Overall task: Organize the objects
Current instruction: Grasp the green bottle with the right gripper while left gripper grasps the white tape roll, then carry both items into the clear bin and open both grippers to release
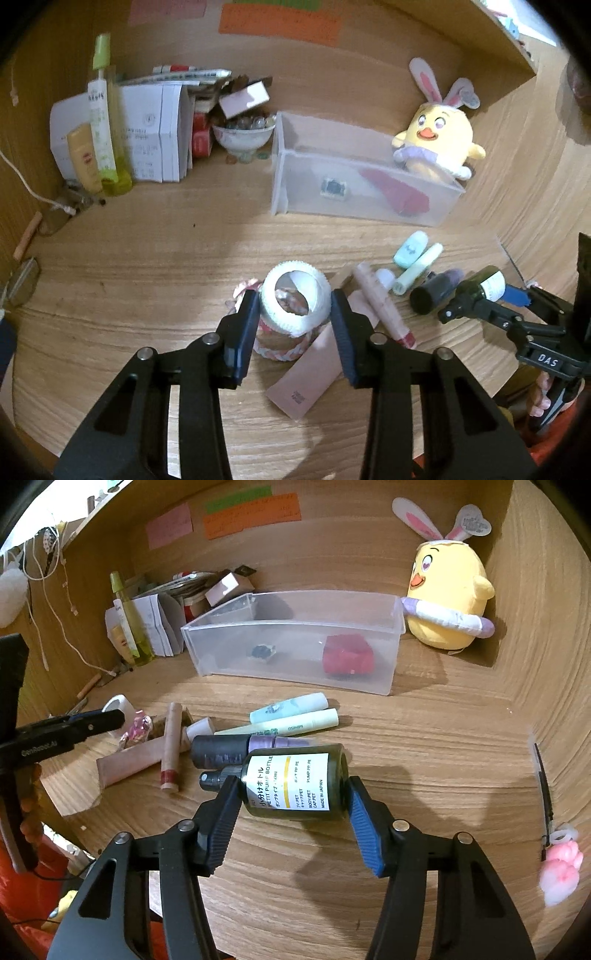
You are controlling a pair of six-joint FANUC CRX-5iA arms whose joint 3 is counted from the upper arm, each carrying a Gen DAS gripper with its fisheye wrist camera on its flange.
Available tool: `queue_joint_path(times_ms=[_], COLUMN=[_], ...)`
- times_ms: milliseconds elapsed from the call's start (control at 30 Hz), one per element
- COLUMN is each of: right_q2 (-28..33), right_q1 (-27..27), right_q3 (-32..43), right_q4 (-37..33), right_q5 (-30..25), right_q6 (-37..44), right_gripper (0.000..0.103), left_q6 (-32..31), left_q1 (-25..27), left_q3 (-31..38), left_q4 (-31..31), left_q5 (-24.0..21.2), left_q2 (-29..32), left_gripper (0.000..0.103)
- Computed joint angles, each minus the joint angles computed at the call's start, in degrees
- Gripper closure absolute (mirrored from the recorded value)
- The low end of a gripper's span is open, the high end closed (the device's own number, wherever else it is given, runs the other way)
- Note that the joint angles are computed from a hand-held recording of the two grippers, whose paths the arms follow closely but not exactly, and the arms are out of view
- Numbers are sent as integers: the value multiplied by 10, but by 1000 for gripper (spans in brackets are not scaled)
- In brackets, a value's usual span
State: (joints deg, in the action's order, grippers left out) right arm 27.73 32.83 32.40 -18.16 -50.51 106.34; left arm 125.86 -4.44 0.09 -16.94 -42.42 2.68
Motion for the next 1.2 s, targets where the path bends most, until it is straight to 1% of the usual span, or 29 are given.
queue_joint_path(times_ms=[200,367,600,667,767,833,1033,1100,1200], right_q2=[-1,-6,5,8,13,18,31,39,61], right_q1=[-9,-13,-17,-17,-18,-20,-12,-10,-8], right_q3=[10,12,41,49,67,81,110,123,157], right_q4=[-19,-18,-23,-24,-39,-50,-40,-34,-26], right_q5=[-5,14,20,25,27,25,36,40,28], right_q6=[5,0,0,4,11,18,20,18,8], right_gripper=[49,49,49,49,49,49,49,49,49], left_q6=[3,1,-5,8,-2,-1,1,-2,-9], left_q1=[-11,-12,-22,-28,-21,-21,-18,-14,-7], left_q3=[18,30,59,74,79,87,116,122,129], left_q4=[-21,-23,-39,-60,-46,-48,-60,-56,-43], left_q5=[-1,9,15,10,22,23,19,20,23], left_q2=[0,3,16,23,28,33,47,52,60], left_gripper=[64,64,64,64,64,64,64,64,64])
